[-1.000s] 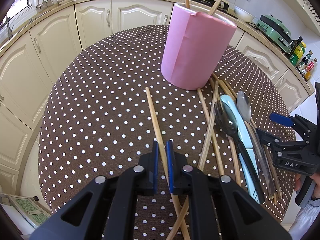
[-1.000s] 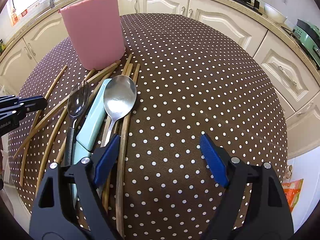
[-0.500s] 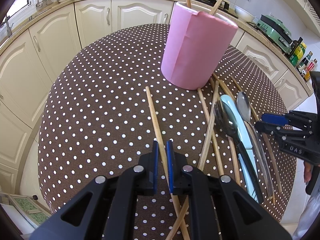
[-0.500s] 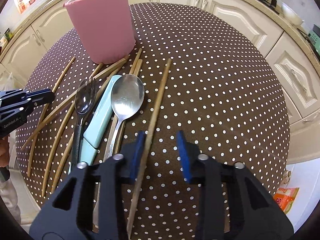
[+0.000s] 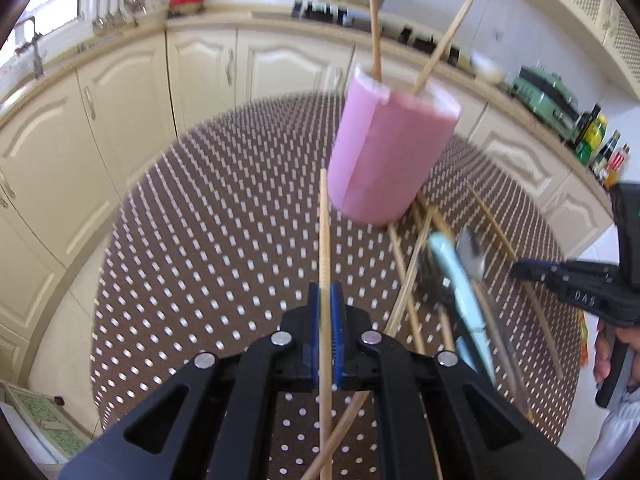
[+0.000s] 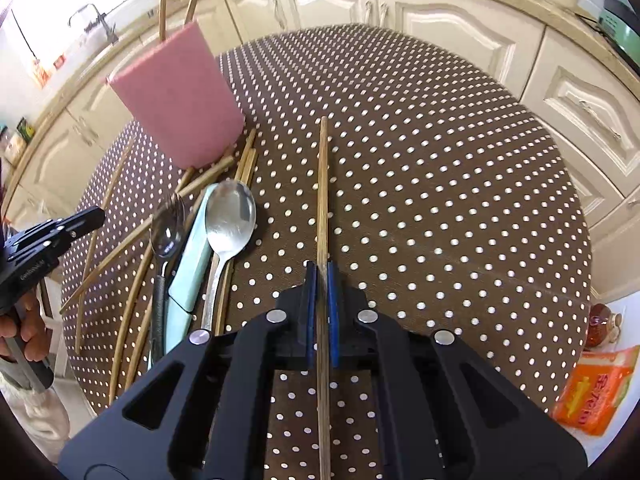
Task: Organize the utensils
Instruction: 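Grasp a chopstick with the right tool while the left tool lifts its chopstick toward the cup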
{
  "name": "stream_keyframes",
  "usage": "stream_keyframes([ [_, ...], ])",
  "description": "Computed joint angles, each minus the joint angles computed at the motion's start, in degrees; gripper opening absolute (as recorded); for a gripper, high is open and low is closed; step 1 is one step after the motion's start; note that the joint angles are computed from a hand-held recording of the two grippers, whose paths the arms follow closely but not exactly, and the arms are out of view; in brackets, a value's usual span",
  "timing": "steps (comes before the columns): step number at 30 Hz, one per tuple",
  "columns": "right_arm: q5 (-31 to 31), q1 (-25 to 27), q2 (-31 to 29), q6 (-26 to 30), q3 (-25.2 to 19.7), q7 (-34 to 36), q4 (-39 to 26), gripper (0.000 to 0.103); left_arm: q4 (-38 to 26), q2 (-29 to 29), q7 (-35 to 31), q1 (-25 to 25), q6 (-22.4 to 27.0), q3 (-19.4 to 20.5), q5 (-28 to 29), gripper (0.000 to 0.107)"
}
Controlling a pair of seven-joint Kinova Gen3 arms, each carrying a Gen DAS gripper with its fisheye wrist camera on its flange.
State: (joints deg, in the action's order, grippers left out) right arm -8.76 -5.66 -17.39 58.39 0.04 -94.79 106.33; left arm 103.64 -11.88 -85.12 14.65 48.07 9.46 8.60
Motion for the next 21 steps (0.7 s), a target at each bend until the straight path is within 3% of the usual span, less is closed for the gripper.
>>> stream_keyframes([
  [4,-3.54,1.73,-5.3,-2.8,1.43,2.29,2.52,0.006,3.08,-4.68,1.53,-0.54,-6.43,1.29,-1.85,0.005],
  [8,-4.61,3.91,-11.68,-7.53,-0.06,3.32,5.15,0.006,7.74,-11.02,7.58,-4.59,-15.04,6.65,-7.2,0.005],
  [14,-0.17,-2.62,-17.51,-14.26,-0.42,-4.26,7.52,0.006,10.89,-18.42,12.6,-9.39,-22.4,10.68,-10.15,0.005],
  [17,-0.89,-2.51,-19.15,-16.57,-2.41,-5.36,8.14,0.006,11.22,-20.05,12.61,-9.38,-23.52,10.32,-10.0,0.005],
  [21,-4.62,2.57,-18.47,-19.51,-9.37,-5.51,7.82,0.006,11.94,-20.76,10.86,-6.18,-23.95,7.01,-8.37,0.005],
])
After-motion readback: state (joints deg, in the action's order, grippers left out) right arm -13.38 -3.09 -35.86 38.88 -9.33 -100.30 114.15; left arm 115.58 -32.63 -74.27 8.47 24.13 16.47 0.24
